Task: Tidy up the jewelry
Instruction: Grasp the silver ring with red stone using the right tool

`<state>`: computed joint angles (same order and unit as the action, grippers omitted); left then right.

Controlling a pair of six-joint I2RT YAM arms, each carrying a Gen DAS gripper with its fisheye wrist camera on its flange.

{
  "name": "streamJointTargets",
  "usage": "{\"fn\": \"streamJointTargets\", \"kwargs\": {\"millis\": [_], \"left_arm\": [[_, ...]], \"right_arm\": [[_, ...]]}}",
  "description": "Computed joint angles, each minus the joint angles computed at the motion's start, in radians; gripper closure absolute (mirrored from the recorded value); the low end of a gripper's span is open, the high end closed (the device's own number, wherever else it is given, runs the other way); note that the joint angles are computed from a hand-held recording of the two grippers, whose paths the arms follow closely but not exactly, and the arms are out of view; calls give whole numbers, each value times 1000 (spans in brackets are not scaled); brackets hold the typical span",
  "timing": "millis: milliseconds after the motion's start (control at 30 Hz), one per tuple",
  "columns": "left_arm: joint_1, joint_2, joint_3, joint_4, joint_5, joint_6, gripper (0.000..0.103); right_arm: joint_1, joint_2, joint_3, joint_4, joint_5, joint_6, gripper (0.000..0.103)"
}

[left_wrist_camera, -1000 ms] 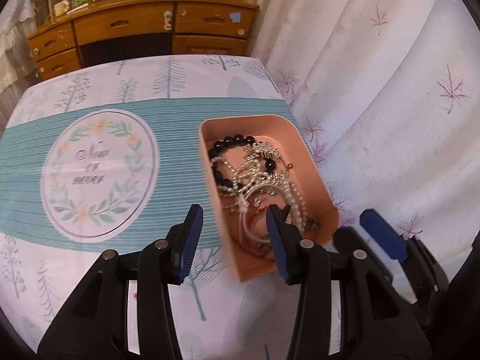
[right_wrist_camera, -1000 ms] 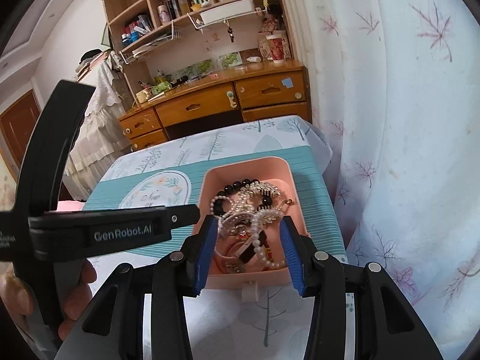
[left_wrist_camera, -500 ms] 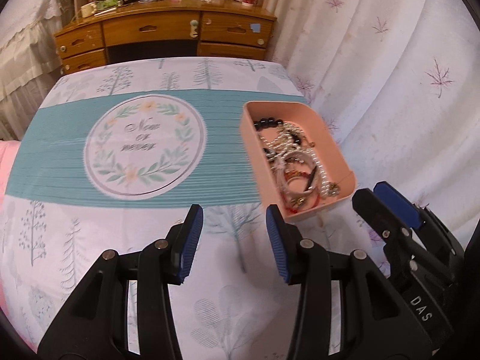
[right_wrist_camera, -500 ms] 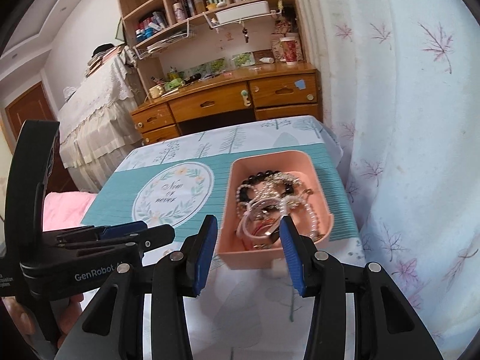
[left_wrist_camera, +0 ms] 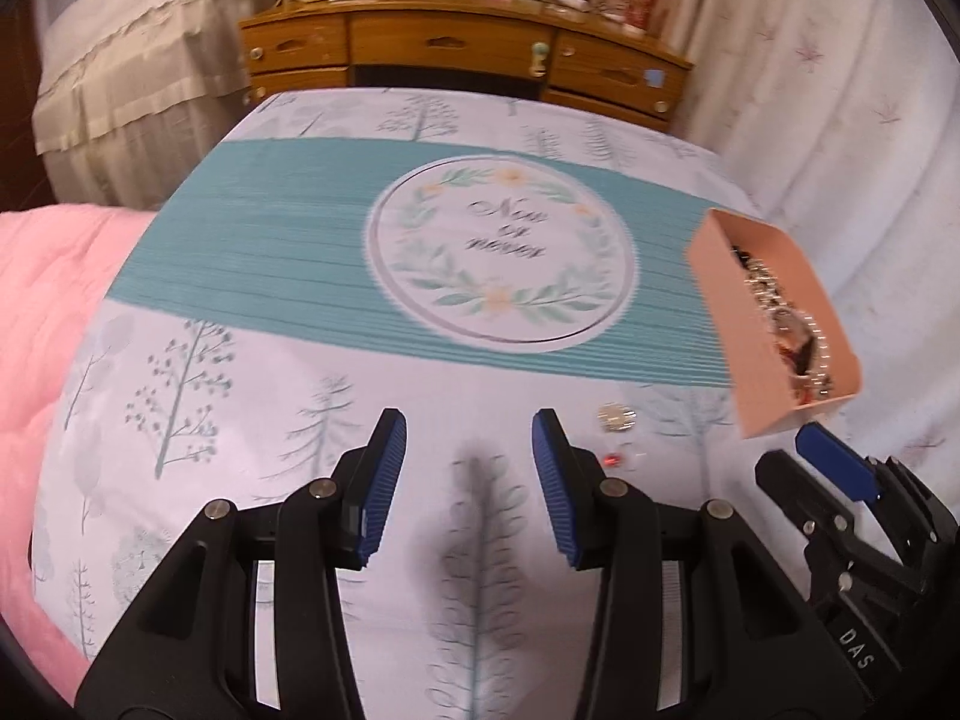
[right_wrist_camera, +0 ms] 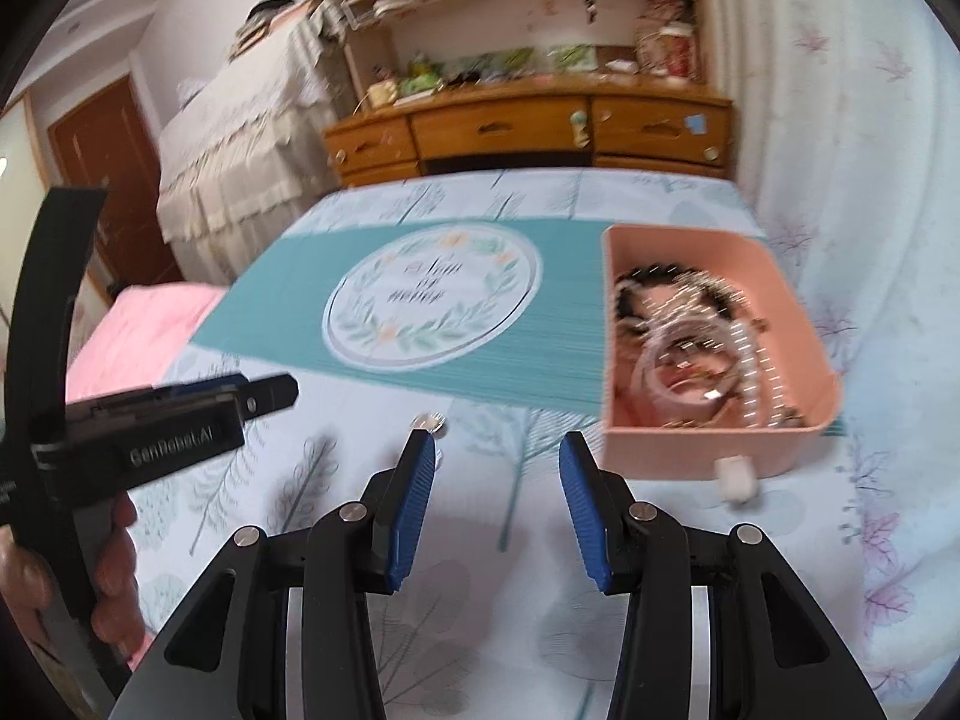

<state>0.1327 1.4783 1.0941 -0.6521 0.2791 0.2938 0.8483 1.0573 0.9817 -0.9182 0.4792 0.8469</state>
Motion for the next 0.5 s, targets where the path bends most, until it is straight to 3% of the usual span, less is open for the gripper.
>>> {"fn": "streamJointTargets", "kwargs": {"millis": [500], "left_arm": [[24, 122, -18, 31, 31, 33, 63]], "right_arm": [[-72, 251, -68, 301, -124, -155, 59]]}}
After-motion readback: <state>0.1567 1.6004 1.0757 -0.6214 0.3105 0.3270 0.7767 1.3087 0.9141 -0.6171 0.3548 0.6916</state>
